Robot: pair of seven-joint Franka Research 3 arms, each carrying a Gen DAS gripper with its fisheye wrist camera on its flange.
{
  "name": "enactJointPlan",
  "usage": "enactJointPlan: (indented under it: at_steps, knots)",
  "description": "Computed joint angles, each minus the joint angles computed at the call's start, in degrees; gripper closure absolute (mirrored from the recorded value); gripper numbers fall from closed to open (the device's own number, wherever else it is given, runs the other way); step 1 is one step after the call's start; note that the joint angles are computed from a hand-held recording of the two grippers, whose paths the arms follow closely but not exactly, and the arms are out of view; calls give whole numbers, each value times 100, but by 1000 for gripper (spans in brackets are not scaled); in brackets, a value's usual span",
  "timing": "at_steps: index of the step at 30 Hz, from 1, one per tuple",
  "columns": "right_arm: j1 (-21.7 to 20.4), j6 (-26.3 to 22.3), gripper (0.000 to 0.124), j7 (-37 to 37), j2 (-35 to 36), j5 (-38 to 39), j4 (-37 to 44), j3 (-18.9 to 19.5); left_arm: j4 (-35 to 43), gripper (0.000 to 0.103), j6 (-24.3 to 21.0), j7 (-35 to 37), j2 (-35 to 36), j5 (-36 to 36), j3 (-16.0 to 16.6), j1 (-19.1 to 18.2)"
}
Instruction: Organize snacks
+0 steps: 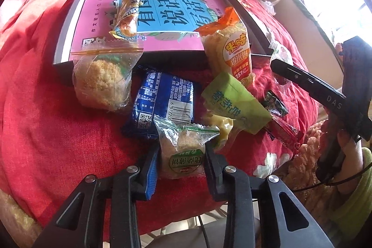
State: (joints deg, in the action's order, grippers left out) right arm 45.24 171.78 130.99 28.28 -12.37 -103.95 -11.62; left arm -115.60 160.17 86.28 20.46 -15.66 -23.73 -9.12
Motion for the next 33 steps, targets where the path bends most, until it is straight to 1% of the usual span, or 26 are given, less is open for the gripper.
enactJointPlan:
  at_steps: [4,9,14,17,22,25,29,33]
  knots:
    - [42,87,82,44,-27,10,-52,-54,-48,68,98,76,-37,-89,-67,64]
    - [190,207,82,158,-60,-16,-124,-232,-207,68,372,323,-164,-301,-207,188]
    - [330,295,82,279,-92,-21,-205,-407,-223,68,425,500,-210,-365,-263,173]
    - [469,348,82,370,-100,-77,-228,-573,-296,68,638,771,-263,-595,-428,299]
    - [581,423,82,403,-99,-89,-243,-703,-384,68,908,1244,-337,-1011,-725,515]
    - [701,463,82,450,-89,-113,-256,-837,-401,68,1050,1414,-355,-1119,-789,536]
    - [954,596,82,537,-84,-184,-291,-1121,-455,68,1333,1593,-401,-1245,-927,648]
    - [1113,679,82,459,-78,-117,-307,-1280,-508,68,1639,1404,-440,-1068,-883,643]
